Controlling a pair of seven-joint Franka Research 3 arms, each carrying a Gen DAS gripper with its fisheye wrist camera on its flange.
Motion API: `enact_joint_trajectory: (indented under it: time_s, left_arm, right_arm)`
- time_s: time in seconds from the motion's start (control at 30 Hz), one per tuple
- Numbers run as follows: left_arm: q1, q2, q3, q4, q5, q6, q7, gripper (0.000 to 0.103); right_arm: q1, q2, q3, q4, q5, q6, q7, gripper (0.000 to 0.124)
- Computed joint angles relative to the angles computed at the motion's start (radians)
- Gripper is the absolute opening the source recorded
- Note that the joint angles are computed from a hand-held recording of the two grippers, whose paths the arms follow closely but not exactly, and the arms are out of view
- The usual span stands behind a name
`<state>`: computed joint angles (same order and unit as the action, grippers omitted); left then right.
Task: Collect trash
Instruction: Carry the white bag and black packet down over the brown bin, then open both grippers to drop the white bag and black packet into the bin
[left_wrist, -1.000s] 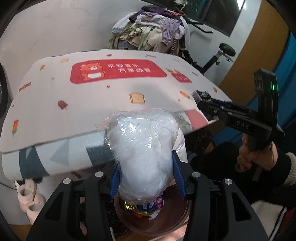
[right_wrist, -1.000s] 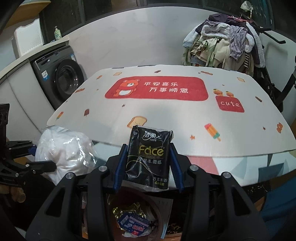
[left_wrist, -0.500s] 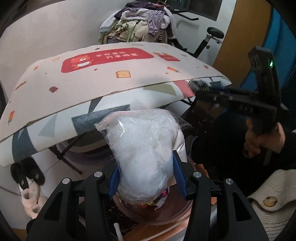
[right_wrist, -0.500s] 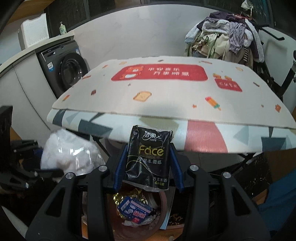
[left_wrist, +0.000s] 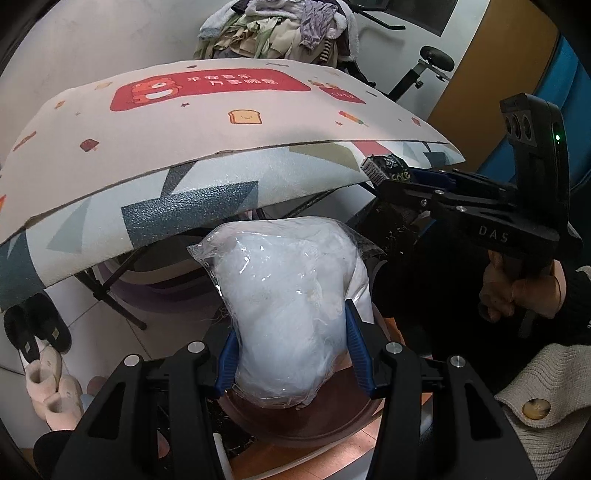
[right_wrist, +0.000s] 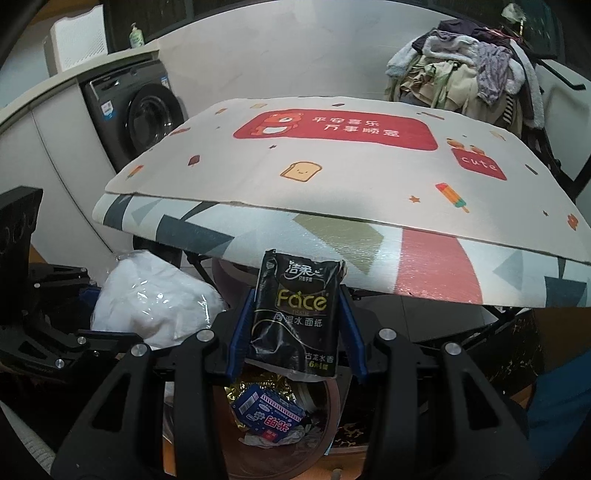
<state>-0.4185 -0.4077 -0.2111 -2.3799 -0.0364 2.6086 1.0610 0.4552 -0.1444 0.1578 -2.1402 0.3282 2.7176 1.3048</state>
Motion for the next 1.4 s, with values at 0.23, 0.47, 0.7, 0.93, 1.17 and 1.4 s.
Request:
enact_joint_trajectory:
  time_s: [0.23,0.47,0.7,0.93,1.17,1.4]
  left_arm:
    - [-0.001,-0.001,0.0,-0.002,0.0,0.002,0.003,0.05]
    - [0.0,0.002,-0.005,0.002,0.013,0.011,0.006,0.063]
    - [0.071,-0.055,-0.05,-0.039,0.11,0.074,-0.133,0.091]
    - [0.13,-0.089,-0.08,-0.044,0.229,0.036,-0.312,0.096]
    - [0.123,-0.105,-0.062,-0.056,0.26,0.018,-0.376,0.097]
    - [0.113,-0.103,-0.052,-0.057,0.268,0.017,-0.381,0.097]
  right_arm:
    - [-0.002,-0.01,-0.001,-0.009,-0.004,0.002,0.002,0.046]
    - [-0.003,-0.01,-0.001,-0.007,-0.004,-0.004,0.002,0.046]
    - [-0.002,-0.002,-0.001,0.001,-0.004,-0.016,0.004,0.046]
    - [0.003,0.023,0.003,0.031,-0.016,-0.085,-0.02,0.048]
    - [0.01,0.047,0.011,0.057,-0.049,-0.151,-0.041,0.048]
    - [0.013,0.054,0.01,0.065,-0.047,-0.167,-0.049,0.051]
